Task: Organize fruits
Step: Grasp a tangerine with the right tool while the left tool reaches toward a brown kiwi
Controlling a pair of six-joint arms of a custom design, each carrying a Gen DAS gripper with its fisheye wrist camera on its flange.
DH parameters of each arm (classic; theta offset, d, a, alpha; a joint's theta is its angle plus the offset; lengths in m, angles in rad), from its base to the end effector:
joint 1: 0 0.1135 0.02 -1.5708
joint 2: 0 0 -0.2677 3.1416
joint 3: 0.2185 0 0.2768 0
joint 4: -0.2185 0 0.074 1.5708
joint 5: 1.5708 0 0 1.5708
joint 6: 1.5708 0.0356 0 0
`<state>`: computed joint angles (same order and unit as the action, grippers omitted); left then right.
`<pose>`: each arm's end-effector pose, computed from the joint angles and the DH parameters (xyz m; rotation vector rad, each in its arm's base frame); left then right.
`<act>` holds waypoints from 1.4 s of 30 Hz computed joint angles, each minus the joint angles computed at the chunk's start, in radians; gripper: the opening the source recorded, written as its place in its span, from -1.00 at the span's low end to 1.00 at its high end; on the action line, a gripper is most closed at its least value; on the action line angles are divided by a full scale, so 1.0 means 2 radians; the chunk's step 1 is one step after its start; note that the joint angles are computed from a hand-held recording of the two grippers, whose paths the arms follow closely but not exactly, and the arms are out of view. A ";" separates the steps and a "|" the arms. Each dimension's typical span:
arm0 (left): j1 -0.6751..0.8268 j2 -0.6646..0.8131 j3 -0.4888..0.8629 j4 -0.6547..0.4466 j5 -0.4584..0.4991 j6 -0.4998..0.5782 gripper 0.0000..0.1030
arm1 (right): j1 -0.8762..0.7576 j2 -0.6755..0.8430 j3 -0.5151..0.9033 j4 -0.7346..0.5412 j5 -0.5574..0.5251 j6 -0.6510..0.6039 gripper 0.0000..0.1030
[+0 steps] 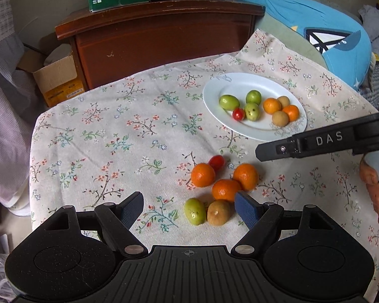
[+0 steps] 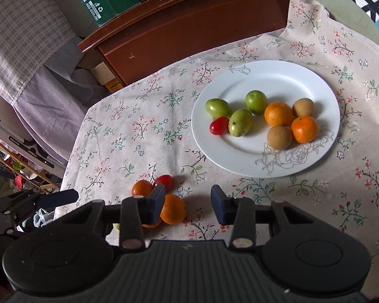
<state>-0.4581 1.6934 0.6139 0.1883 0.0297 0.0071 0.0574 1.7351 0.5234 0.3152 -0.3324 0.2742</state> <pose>0.2704 -0.1345 0.0840 0.5833 2.4061 -0.2315 0.2810 0.0278 0.0616 0.1231 2.4767 0.5528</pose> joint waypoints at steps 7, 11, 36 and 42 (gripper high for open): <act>-0.010 0.015 -0.010 0.014 0.006 0.019 0.54 | 0.012 0.024 0.015 -0.003 -0.001 0.007 -0.28; -0.003 0.022 -0.006 0.014 0.012 0.005 0.51 | 0.013 0.040 0.023 -0.002 -0.008 0.018 -0.34; -0.034 0.058 -0.003 0.061 0.031 0.073 -0.07 | 0.023 0.062 0.033 0.003 -0.024 0.029 -0.43; -0.025 0.060 -0.002 0.063 0.044 0.078 -0.15 | 0.015 0.047 0.031 -0.007 -0.021 0.023 -0.44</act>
